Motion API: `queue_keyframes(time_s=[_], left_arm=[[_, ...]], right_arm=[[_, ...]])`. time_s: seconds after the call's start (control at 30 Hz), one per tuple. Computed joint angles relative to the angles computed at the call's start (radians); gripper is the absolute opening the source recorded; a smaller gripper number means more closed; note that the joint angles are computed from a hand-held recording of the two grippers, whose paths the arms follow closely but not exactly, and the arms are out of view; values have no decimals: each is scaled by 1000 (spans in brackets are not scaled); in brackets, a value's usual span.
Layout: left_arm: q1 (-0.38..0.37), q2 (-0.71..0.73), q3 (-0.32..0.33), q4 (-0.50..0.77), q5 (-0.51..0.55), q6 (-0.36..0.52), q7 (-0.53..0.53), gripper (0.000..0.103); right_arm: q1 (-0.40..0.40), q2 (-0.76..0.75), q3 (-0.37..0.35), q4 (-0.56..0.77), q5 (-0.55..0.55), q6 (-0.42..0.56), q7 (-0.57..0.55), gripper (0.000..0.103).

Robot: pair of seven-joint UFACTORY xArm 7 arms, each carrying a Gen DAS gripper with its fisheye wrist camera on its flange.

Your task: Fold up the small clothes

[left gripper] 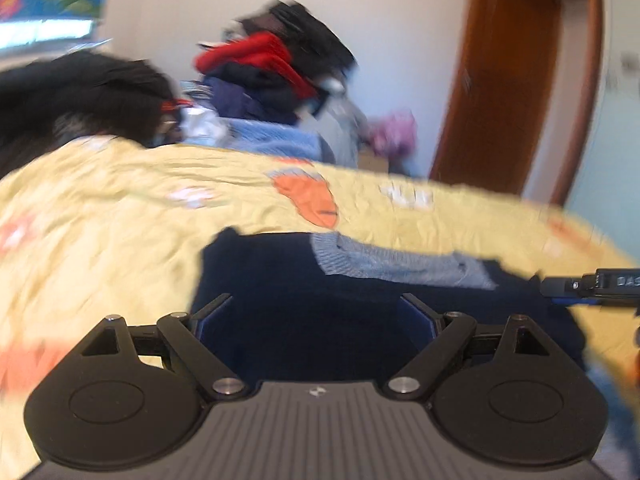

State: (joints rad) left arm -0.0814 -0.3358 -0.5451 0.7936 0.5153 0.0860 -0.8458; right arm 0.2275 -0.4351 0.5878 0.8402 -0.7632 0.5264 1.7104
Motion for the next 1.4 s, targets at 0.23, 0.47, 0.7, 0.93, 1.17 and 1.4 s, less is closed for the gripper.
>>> queue_keyframes(time_s=[0.23, 0.47, 0.7, 0.93, 1.17, 1.4], left_arm=[[130, 263, -127, 208, 134, 200, 38, 90], [53, 318, -51, 259, 229, 254, -23, 103], [-166, 34, 125, 36, 68, 190, 82, 101], [-284, -108, 165, -136, -102, 214, 237, 102], [-385, -290, 223, -221, -299, 352, 303, 102], [-474, -565, 159, -384, -394, 460, 322, 102]], right_arm=[[0, 179, 44, 85, -193, 136, 44, 48], [65, 150, -43, 29, -282, 72, 149, 47], [232, 131, -53, 86, -220, 211, 131, 67], [311, 218, -20, 158, -101, 367, 34, 72], [447, 308, 19, 248, -124, 588, 81, 86], [609, 383, 49, 330, -113, 804, 123, 98]])
